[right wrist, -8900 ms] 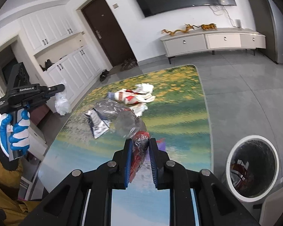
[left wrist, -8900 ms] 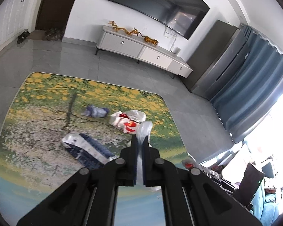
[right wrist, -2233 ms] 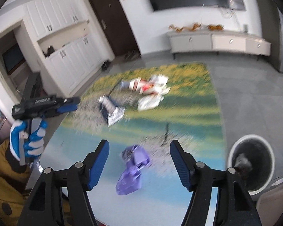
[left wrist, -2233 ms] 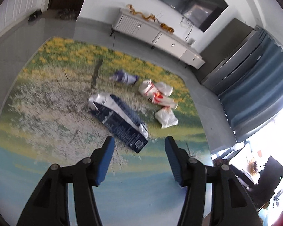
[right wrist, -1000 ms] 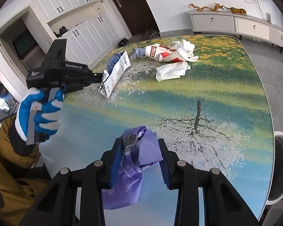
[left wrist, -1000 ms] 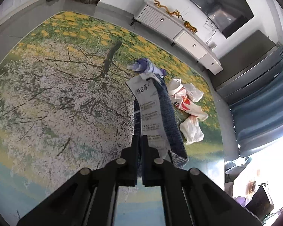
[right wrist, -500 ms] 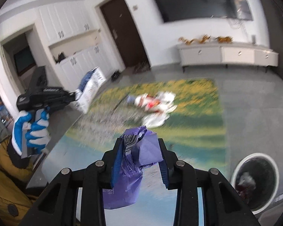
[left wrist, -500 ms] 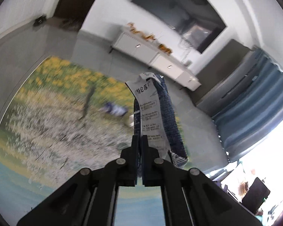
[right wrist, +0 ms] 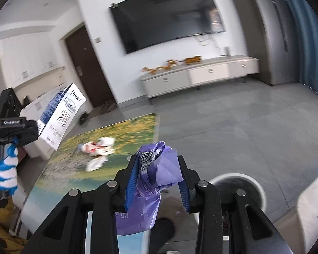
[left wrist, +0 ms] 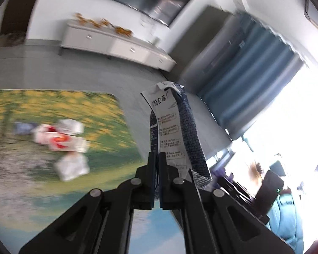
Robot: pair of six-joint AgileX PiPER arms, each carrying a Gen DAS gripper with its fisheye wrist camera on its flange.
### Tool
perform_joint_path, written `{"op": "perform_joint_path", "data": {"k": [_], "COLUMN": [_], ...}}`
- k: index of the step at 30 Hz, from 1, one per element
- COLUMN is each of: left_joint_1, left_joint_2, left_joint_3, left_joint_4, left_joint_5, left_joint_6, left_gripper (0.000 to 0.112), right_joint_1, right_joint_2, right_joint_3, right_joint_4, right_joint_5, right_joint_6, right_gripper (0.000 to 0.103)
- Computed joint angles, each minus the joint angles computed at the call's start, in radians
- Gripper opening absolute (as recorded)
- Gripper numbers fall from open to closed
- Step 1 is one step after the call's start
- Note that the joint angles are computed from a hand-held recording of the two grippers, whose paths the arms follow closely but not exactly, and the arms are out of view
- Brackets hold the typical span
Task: Collect trash
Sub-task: 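Carry the carton and purple bag over the white bin and open both tools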
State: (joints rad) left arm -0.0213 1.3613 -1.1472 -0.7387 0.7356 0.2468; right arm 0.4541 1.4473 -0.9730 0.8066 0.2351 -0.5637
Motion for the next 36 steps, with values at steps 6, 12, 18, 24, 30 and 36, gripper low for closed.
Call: {"op": "perform_joint_path", "data": {"k": [6, 12, 18, 24, 30, 36], "left_joint_1": [-0.259, -0.377, -0.433, -0.423, -0.420, -0.436], "left_joint_2": [0.294, 0.577, 0.770, 0.933, 0.897, 0.745], "left_joint_3": [-0.200, -0.453, -0.668, -0.836, -0.746, -0.580], "left_joint_4": [0.071, 0.122, 0.186, 0.128, 0.079, 0.192], "left_joint_5": [-0.070, -0.030, 0.031, 0.094, 0.057, -0.031], "left_joint_6": [-0.116, -0.211, -0.291, -0.283, -0.243, -0.269], "left_gripper": [0.002, 0.002, 0.003, 0.028, 0.040, 0.040], "right_joint_1": [-0.192, -0.309, -0.367, -0.369, -0.372, -0.384], "right_joint_2": [0.062, 0.180, 0.303, 0.389, 0.375, 0.270], "right_joint_3": [0.038, 0.010, -0.069, -0.108, -0.083, 0.009], "right_joint_4": [0.297, 0.416, 0.382, 0.350, 0.343, 0.496], "right_joint_5": [0.043, 0.079, 0.106, 0.068, 0.042, 0.040], "right_joint_6": [-0.305, -0.444, -0.428, -0.390, -0.371, -0.521], "right_gripper": [0.034, 0.035, 0.039, 0.049, 0.051, 0.054]}}
